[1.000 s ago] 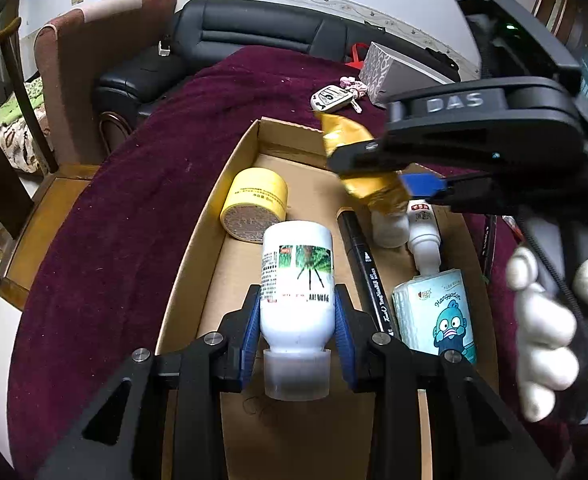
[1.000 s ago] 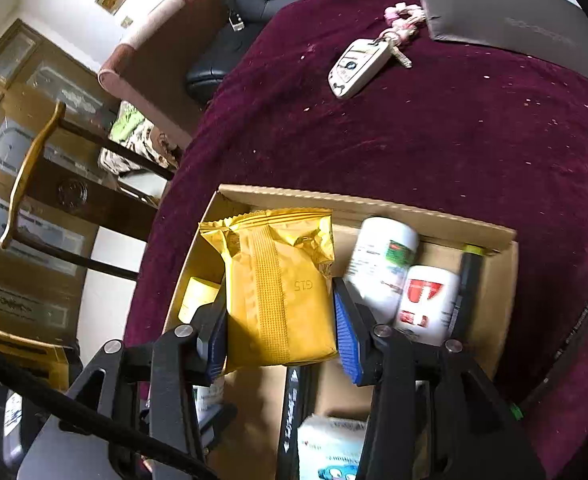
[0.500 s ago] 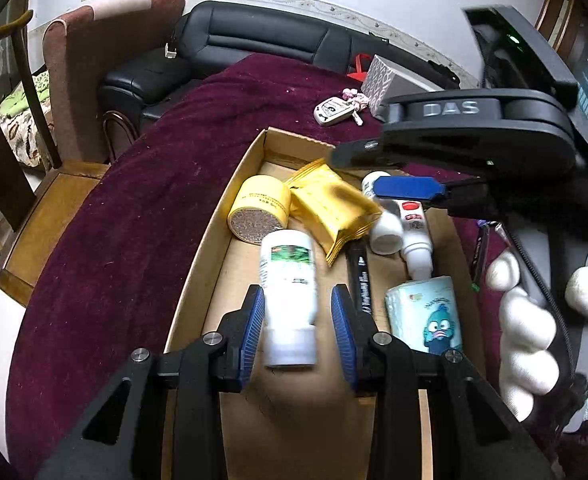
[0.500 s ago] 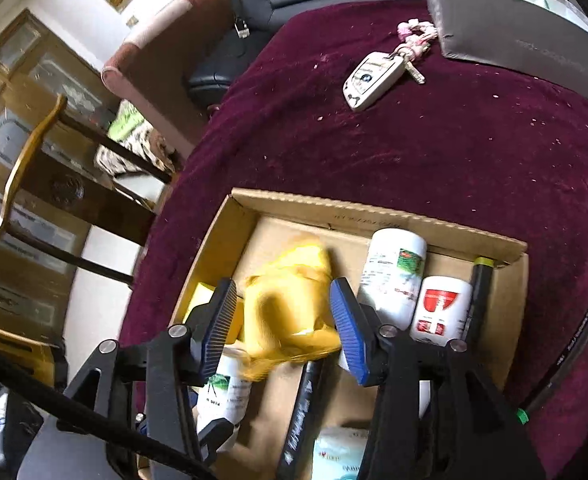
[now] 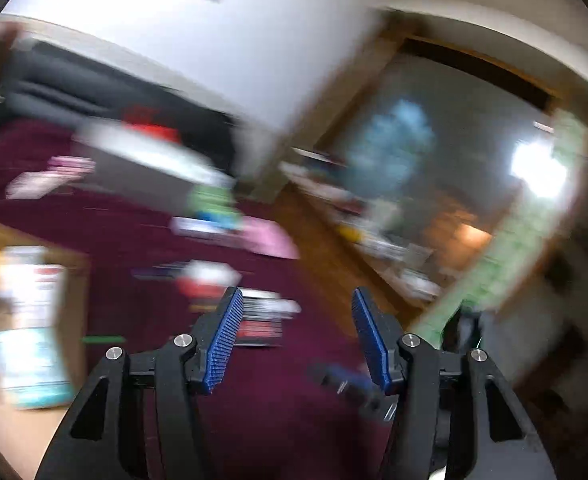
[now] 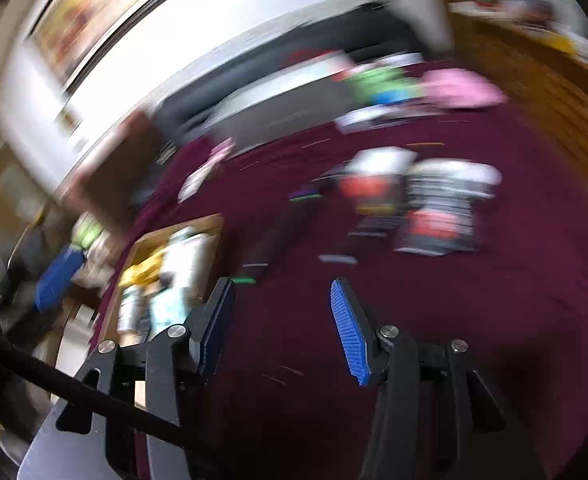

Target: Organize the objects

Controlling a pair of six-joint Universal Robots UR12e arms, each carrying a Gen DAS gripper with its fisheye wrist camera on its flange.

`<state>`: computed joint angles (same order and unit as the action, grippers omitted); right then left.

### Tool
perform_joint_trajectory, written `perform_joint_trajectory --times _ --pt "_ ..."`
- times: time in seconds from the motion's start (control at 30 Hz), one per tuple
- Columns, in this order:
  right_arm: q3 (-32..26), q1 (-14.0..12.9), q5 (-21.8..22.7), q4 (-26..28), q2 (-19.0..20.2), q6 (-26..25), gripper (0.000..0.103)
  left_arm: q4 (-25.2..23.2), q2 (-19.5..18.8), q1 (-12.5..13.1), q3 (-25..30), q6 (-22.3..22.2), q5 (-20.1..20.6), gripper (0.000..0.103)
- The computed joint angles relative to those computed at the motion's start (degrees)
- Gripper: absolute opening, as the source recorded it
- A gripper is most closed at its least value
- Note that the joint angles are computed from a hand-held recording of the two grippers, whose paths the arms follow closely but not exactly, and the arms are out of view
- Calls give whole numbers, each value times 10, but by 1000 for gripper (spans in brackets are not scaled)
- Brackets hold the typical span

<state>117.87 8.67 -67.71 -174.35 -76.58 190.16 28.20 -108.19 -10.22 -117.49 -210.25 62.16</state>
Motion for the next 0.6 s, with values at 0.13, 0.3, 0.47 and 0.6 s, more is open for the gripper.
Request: perform_joint_trajectory --times 0.13,0.3,0.47,0.6 --pt "120 -72 -121 -53 -117 71 51 10 -76 -57 110 12 -146 50" --pt "215 -85 -341 -48 -239 109 72 -177 -121 -102 171 123 -253 50" --pt "245 -81 -421 19 -303 187 72 -238 -128 -115 155 212 -238 50" --pt "245 -55 -431 13 -313 237 72 -318 -118 -136 135 280 -217 50"
